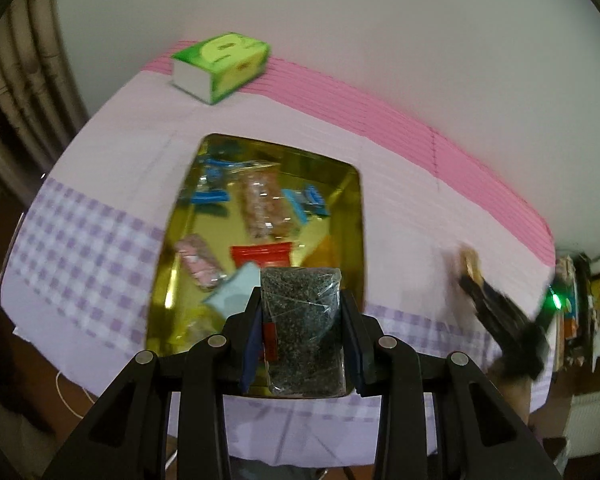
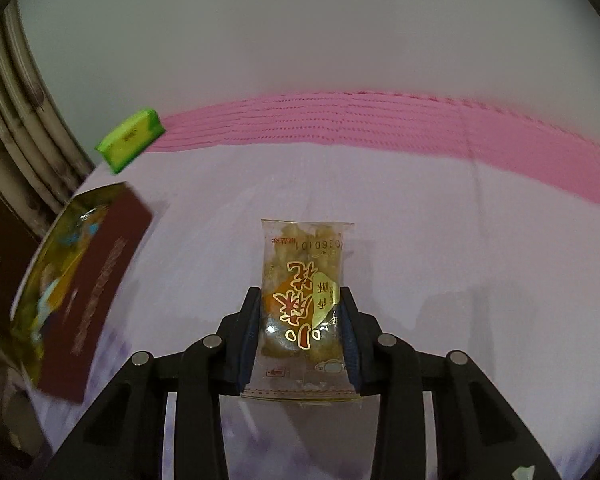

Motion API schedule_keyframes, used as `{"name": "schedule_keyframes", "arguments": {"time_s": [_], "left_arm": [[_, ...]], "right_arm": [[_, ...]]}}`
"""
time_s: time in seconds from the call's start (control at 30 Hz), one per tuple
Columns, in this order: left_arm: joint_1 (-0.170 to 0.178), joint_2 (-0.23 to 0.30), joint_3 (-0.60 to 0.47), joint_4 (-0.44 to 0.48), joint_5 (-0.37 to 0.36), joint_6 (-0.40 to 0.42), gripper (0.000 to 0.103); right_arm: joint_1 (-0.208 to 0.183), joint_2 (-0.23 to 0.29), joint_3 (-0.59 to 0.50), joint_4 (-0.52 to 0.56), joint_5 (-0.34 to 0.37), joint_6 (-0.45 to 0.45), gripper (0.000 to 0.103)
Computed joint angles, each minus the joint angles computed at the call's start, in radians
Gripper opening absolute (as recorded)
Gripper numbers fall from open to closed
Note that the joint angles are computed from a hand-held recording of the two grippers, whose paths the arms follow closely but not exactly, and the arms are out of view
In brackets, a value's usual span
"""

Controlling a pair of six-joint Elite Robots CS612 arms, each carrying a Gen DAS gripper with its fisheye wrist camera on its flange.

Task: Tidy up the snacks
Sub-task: 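Lift the grey-red packet with the left gripper while the right grasps the clear snack bar, then carry the grey-red packet over the gold tray and open the left gripper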

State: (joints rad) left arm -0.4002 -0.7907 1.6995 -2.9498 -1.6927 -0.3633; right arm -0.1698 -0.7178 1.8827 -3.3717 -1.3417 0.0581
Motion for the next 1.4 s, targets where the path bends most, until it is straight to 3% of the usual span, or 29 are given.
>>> {"name": "schedule_keyframes", "arguments": {"time_s": [0.13,0.37,0.67,1.4], "left_arm": [[0.007,0.006,0.01,-0.015,0.011,0.006,0.036],[0.019,0.008,0.024,-0.039,0.009,0.009,0.036],[0.005,0.016,0.027,-0.084,0.09,0.045,0.036],[-0.009,0.099,-0.067,-0.048,0.281,0.131,0.036]], "right_arm": [[-0.01,-0.037,0.1,-0.098,0.021,0.058,0.034],[-0.009,-0.081,0.177,-0.155,0.017,0.101,0.034],[-0.011,-0.109,0.212,-0.193,0.03,0.139,0.034],[0.009,-0.135,0.22,-0.2,0.041,0.156,0.034]]}}
